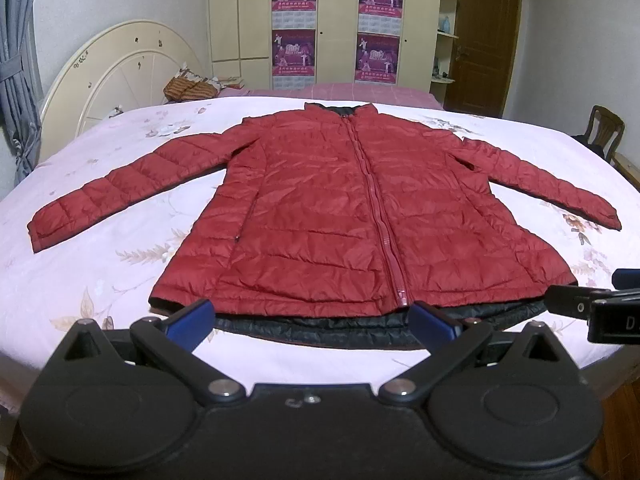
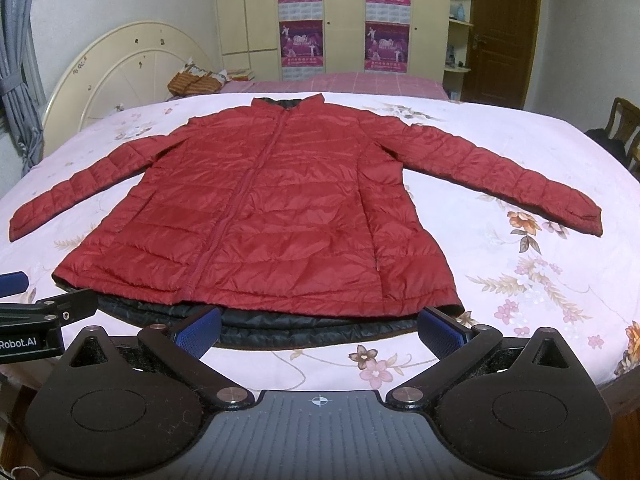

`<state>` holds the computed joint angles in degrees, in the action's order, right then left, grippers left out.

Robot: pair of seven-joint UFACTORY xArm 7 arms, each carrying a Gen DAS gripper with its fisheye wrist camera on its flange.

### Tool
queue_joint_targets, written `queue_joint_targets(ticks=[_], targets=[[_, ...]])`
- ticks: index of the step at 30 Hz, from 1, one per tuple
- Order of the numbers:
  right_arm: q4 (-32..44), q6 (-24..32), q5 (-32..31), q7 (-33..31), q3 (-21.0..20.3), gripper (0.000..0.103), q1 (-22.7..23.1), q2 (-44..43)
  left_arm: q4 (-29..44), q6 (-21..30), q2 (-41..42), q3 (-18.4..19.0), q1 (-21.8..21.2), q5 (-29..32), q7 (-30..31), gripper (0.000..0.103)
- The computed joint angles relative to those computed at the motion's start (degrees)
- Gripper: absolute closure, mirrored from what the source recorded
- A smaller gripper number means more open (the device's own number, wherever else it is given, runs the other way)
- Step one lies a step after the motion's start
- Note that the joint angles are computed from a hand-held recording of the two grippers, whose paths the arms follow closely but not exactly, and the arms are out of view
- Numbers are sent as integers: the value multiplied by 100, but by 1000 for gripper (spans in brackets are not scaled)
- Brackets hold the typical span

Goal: Fold large clothes

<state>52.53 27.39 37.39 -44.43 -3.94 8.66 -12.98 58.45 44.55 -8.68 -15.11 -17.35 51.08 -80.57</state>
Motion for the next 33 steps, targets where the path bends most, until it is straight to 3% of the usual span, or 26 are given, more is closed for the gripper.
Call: queue_joint_targets(ticks=[17,33], targets=[[28,-17,-51,99,42,0,-6,24,-14,-63,-3,22,18,-12,36,0],[857,-273,-188,710,279,0,-295,969,598,-617,727,489,180,-208,872,0]])
